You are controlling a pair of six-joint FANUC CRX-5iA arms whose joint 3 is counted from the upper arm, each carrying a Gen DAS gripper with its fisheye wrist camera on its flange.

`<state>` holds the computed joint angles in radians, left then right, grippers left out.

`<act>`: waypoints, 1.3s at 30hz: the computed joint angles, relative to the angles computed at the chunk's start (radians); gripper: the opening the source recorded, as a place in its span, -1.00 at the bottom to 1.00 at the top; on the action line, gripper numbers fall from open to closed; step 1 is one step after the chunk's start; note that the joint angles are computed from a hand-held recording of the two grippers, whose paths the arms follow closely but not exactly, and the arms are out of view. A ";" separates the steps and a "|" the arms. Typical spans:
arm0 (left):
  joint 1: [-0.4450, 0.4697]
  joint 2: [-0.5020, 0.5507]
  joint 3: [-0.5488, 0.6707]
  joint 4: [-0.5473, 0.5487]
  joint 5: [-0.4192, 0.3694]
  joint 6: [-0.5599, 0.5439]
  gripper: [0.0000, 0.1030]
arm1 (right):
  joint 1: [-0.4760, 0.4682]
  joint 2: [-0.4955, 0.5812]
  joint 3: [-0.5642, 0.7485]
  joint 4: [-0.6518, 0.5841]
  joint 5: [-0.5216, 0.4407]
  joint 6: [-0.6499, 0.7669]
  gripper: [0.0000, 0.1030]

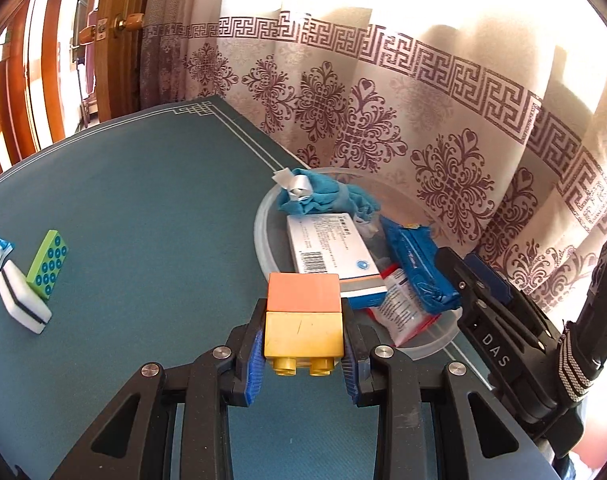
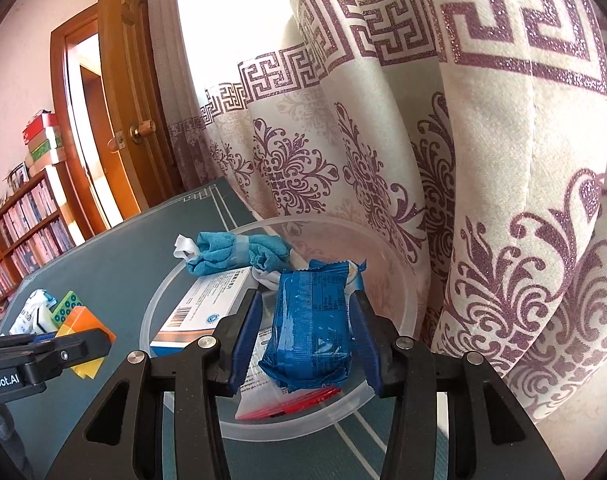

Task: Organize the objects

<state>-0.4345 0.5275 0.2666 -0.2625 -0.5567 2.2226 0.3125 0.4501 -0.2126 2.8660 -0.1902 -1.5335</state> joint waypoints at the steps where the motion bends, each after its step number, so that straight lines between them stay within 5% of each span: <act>1: -0.002 0.002 -0.001 0.012 0.008 -0.016 -0.35 | 0.002 -0.005 -0.012 -0.015 -0.016 0.018 -0.09; 17: 0.015 0.062 -0.059 0.372 0.154 -0.392 -0.35 | 0.011 -0.018 -0.061 -0.096 -0.089 0.056 -0.09; 30: 0.024 0.100 -0.012 0.369 0.128 -0.370 -0.35 | 0.022 -0.020 -0.082 -0.165 -0.122 0.103 -0.08; 36: 0.026 0.102 -0.029 0.385 0.165 -0.389 -0.22 | 0.022 -0.016 -0.076 -0.179 -0.116 0.110 -0.08; 39: 0.026 0.081 -0.050 0.353 0.190 -0.355 0.02 | 0.022 -0.016 -0.078 -0.183 -0.121 0.107 -0.08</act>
